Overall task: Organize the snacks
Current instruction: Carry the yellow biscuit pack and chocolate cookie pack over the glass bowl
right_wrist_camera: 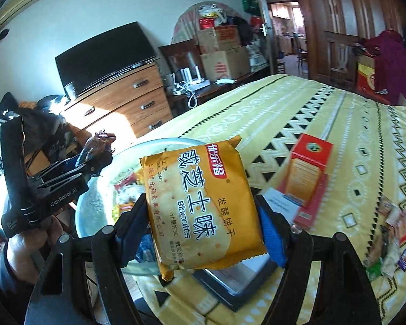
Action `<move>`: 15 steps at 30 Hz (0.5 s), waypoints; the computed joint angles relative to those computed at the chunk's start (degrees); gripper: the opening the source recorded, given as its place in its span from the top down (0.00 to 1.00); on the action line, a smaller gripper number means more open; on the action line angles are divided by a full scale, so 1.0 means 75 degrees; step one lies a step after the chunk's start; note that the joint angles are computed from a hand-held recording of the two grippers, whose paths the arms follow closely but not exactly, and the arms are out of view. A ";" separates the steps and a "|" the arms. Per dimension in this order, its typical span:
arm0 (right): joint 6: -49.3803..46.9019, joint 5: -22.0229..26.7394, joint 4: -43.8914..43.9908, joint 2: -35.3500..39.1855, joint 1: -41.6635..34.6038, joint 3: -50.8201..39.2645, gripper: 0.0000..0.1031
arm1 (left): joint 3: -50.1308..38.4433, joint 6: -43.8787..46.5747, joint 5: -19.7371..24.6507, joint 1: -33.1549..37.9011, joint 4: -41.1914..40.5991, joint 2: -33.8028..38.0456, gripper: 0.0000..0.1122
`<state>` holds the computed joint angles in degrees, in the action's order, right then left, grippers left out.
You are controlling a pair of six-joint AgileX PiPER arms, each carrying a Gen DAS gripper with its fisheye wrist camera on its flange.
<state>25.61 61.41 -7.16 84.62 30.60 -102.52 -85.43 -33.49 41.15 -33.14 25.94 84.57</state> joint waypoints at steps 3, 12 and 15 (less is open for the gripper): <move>-0.0020 0.0037 0.0087 0.0593 0.0214 -0.0584 0.24 | -0.0010 0.0241 -0.0084 0.0353 -0.0355 0.0028 0.56; -0.0036 -0.0341 0.0641 0.1480 0.0270 -0.1198 0.24 | -0.0118 0.0792 -0.0055 0.0877 -0.0876 0.0203 0.56; -0.0097 -0.0554 0.0927 0.1533 0.0177 -0.1005 0.24 | -0.0107 0.0938 -0.0064 0.0965 -0.0988 0.0291 0.56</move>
